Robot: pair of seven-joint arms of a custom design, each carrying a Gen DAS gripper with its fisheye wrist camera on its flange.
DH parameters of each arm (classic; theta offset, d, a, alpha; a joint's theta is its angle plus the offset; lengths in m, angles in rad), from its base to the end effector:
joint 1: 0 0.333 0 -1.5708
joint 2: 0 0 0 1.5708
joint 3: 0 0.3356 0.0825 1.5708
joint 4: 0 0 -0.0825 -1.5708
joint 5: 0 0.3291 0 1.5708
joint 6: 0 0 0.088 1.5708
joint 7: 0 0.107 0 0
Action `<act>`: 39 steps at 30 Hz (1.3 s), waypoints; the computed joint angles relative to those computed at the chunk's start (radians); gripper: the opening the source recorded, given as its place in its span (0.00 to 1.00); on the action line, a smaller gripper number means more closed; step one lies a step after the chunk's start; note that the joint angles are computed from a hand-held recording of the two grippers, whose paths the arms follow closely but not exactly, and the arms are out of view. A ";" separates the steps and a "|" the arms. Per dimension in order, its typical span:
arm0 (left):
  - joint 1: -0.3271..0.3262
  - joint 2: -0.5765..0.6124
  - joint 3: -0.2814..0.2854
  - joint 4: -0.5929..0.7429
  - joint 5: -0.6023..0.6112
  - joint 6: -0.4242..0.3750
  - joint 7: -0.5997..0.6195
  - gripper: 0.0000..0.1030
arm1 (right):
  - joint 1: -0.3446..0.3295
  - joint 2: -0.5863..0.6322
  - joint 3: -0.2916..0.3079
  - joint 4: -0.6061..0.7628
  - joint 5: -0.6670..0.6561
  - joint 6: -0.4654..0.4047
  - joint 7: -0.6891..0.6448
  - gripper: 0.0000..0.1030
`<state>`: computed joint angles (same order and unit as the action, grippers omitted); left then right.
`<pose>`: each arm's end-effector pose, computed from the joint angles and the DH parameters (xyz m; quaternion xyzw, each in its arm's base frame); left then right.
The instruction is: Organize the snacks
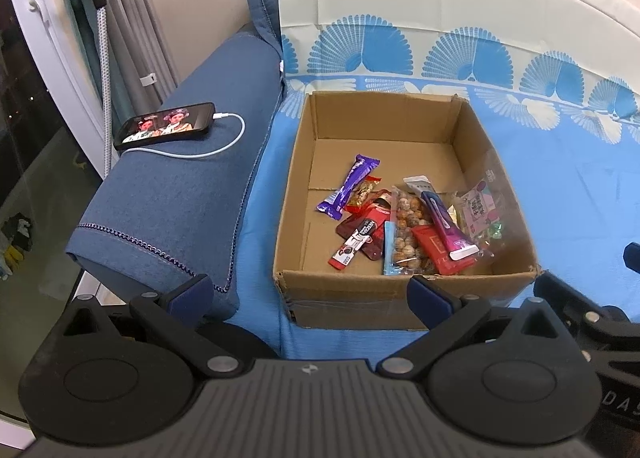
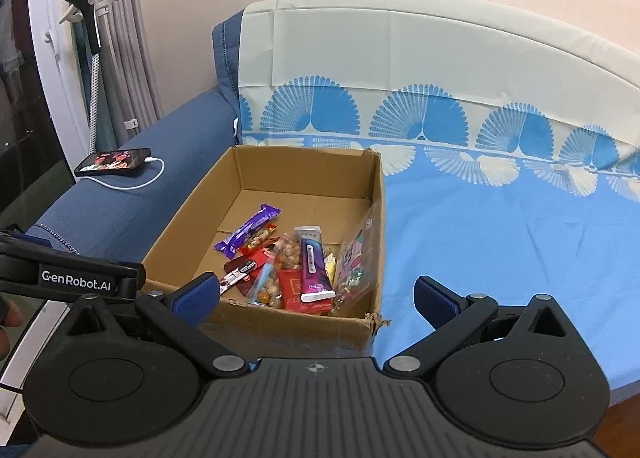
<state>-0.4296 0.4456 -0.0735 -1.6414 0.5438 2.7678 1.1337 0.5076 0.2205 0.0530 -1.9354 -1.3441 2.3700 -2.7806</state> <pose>0.5884 -0.3384 0.4778 -0.4807 0.7981 -0.2582 0.2554 0.5046 0.3010 0.4511 -0.4721 0.7377 -0.3873 0.2880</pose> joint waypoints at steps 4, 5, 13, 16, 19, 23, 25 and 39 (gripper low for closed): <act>0.000 -0.006 0.004 -0.013 0.007 0.023 -0.006 1.00 | 0.002 0.005 0.000 0.006 0.006 0.001 -0.014 1.00; -0.001 -0.005 0.005 -0.011 0.007 0.023 -0.006 1.00 | 0.002 0.005 0.000 0.006 0.007 0.003 -0.017 1.00; 0.002 -0.008 0.002 -0.010 0.003 0.019 -0.004 1.00 | 0.003 0.002 -0.002 0.002 0.010 0.003 -0.015 1.00; -0.006 -0.004 0.011 -0.003 0.010 0.007 -0.012 1.00 | 0.003 0.001 -0.002 0.001 0.006 0.001 -0.012 1.00; -0.022 0.001 0.029 0.006 0.043 -0.004 -0.044 1.00 | 0.003 0.002 -0.001 0.001 0.007 -0.002 -0.010 1.00; -0.013 0.005 0.020 0.013 0.044 -0.009 -0.045 1.00 | 0.002 0.005 -0.002 0.003 0.014 0.001 -0.013 1.00; -0.014 0.006 0.021 0.014 0.050 -0.011 -0.049 1.00 | 0.002 0.008 -0.002 0.007 0.017 0.002 -0.017 1.00; -0.005 0.009 0.005 0.014 0.043 -0.017 -0.026 1.00 | 0.004 0.004 -0.003 0.003 0.013 0.001 -0.011 1.00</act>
